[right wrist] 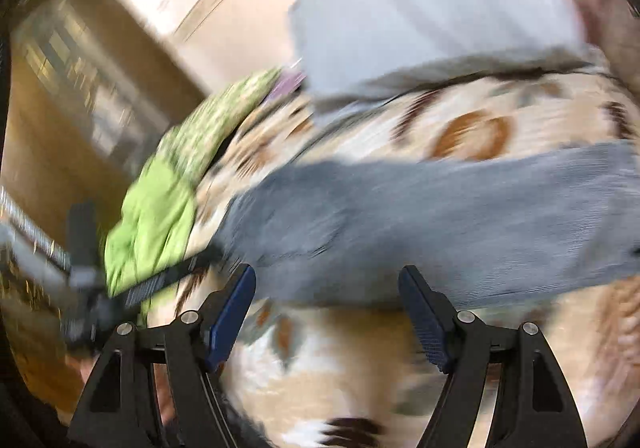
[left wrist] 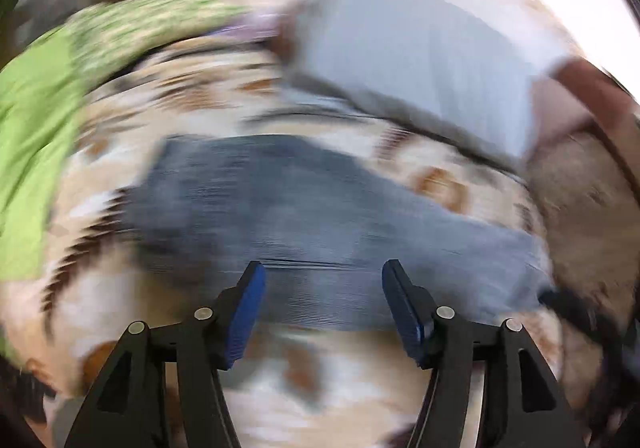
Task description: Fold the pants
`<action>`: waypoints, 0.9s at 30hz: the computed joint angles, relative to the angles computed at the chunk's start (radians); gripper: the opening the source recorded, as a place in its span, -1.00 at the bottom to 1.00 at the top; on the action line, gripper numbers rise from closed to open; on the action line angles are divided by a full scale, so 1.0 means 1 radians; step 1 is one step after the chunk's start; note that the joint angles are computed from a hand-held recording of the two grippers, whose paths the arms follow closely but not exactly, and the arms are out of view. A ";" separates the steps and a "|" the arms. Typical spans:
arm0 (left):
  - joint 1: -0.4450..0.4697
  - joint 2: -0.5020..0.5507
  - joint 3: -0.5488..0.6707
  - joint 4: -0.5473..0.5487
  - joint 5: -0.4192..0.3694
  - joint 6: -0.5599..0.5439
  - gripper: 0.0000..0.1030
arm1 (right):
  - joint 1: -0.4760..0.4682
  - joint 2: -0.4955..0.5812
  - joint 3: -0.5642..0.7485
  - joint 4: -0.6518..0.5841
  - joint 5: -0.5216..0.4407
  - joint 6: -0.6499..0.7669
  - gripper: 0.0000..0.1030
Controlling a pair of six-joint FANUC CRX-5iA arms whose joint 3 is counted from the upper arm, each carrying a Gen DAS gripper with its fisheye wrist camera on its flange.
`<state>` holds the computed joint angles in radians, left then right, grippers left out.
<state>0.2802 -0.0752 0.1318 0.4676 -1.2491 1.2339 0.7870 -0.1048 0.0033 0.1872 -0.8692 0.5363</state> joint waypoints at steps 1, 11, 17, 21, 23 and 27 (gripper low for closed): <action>-0.050 0.009 0.013 0.016 -0.012 -0.011 0.23 | -0.021 -0.022 -0.011 0.028 -0.025 -0.024 0.47; -0.405 0.158 0.135 -0.064 0.015 -0.140 0.23 | -0.297 -0.100 -0.093 0.088 -0.175 -0.091 0.47; -0.545 0.262 0.207 -0.186 0.062 -0.188 0.23 | -0.438 -0.119 -0.125 -0.017 -0.182 -0.071 0.48; -0.623 0.352 0.285 -0.210 0.079 -0.239 0.22 | -0.515 -0.154 -0.169 -0.110 -0.131 -0.025 0.48; -0.656 0.394 0.327 -0.227 0.067 -0.275 0.23 | -0.539 -0.163 -0.175 -0.139 -0.118 -0.001 0.48; -0.704 0.478 0.422 -0.286 0.037 -0.292 0.08 | -0.572 -0.174 -0.186 -0.186 -0.078 0.017 0.48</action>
